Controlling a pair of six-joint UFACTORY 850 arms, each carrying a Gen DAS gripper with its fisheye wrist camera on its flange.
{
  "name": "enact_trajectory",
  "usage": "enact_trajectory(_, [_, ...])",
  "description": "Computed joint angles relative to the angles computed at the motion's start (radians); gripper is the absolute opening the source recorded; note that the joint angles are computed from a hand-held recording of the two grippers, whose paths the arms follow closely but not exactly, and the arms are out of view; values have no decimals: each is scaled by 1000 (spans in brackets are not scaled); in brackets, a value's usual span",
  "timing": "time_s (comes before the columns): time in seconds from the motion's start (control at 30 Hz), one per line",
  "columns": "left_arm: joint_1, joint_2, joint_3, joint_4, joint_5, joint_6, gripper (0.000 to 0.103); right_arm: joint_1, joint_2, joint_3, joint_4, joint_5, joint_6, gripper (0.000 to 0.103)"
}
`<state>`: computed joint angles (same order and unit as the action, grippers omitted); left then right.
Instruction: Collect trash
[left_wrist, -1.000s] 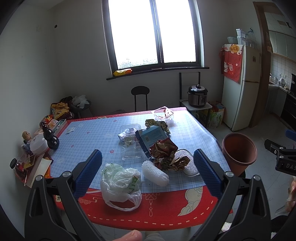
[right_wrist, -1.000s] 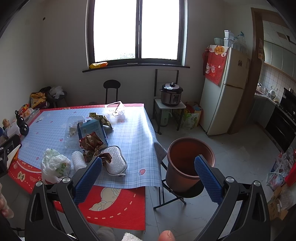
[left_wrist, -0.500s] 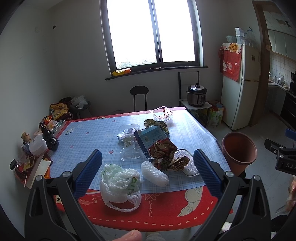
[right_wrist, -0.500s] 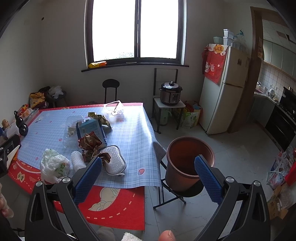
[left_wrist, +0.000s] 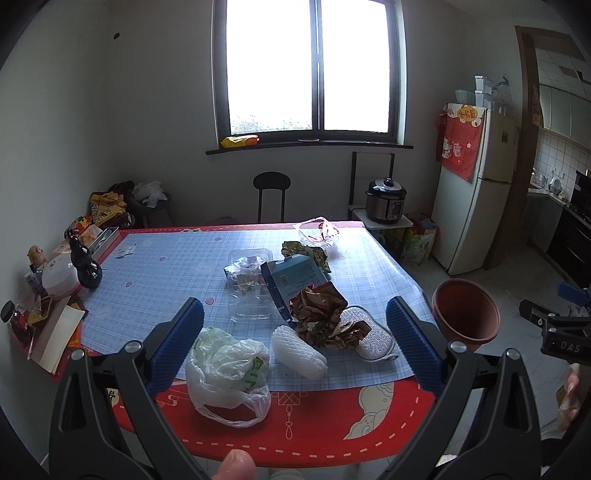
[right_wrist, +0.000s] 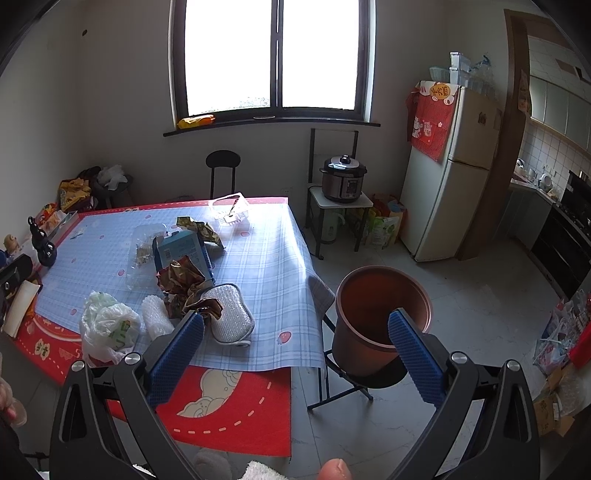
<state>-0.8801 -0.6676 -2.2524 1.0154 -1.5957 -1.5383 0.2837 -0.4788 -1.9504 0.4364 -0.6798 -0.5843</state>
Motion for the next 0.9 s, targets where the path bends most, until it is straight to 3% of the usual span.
enact_trajectory(0.2, [16, 173, 290, 14, 31, -151, 98, 9, -67, -90, -11, -42, 36, 98])
enact_trajectory(0.4, [60, 389, 605, -104, 129, -351, 98, 38, -142, -188, 47, -1, -5, 98])
enact_trajectory(0.57, [86, 504, 794, -165, 184, -457, 97, 79, -208, -266, 130, 40, -27, 98])
enact_trajectory(0.77, [145, 549, 932, -219, 366, -412, 97, 154, -392, -532, 0, -171, 105, 98])
enact_trajectory(0.83, [174, 553, 973, -237, 458, -389, 97, 172, -409, -538, 4, -190, 92, 98])
enact_trajectory(0.9, [207, 558, 1017, -261, 552, -382, 97, 194, -394, -491, -28, -153, 87, 98])
